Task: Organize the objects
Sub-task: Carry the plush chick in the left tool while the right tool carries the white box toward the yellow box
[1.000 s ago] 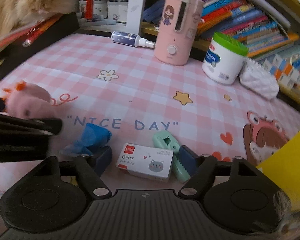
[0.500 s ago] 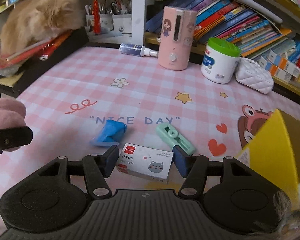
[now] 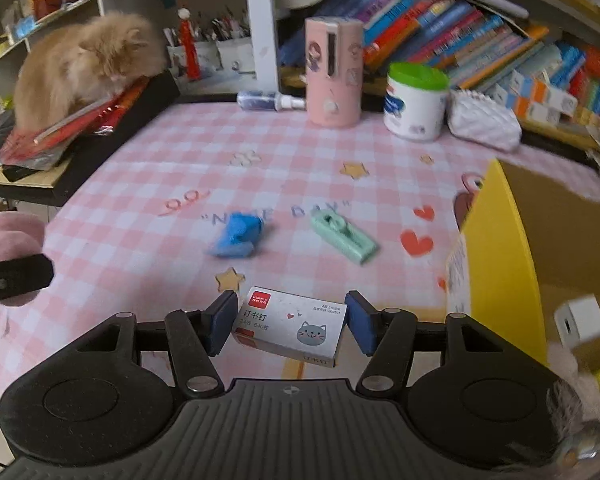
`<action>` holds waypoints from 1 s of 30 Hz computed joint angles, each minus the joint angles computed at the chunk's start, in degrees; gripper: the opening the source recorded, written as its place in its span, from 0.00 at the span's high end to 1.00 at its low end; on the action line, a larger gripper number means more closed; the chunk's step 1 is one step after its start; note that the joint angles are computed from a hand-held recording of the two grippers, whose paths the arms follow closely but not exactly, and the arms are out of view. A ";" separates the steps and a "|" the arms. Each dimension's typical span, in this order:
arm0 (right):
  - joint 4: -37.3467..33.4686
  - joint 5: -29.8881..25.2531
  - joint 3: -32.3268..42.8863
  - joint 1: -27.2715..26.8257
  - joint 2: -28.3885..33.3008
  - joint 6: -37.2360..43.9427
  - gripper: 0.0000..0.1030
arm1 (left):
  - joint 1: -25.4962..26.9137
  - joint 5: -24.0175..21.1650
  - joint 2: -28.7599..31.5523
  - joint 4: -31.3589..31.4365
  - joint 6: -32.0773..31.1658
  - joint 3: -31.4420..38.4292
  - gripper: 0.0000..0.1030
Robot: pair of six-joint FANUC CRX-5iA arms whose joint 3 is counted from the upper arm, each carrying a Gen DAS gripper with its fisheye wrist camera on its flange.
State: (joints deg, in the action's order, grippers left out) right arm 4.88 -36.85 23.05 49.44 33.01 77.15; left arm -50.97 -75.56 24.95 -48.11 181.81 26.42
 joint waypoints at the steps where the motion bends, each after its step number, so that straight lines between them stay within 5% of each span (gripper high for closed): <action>1: -0.02 0.27 -0.59 -0.03 -0.42 -0.41 0.45 | -0.36 0.00 -0.20 -0.23 0.40 -0.19 0.20; 10: 4.98 9.50 -12.68 1.04 -8.64 -6.51 0.45 | -4.34 -0.57 -1.83 -3.46 3.04 -1.27 0.20; 16: 19.60 17.80 -24.49 2.15 -14.54 -21.98 0.45 | -7.00 -1.55 -2.78 -4.31 4.58 -2.29 0.20; 25: 27.88 18.98 -34.44 4.17 -21.40 -32.87 0.45 | -10.81 -2.17 -3.63 -4.54 4.63 -2.95 0.20; 30: 46.61 22.43 -43.51 2.91 -25.97 -52.54 0.45 | -12.89 -3.12 -3.88 -5.61 4.70 -2.84 0.20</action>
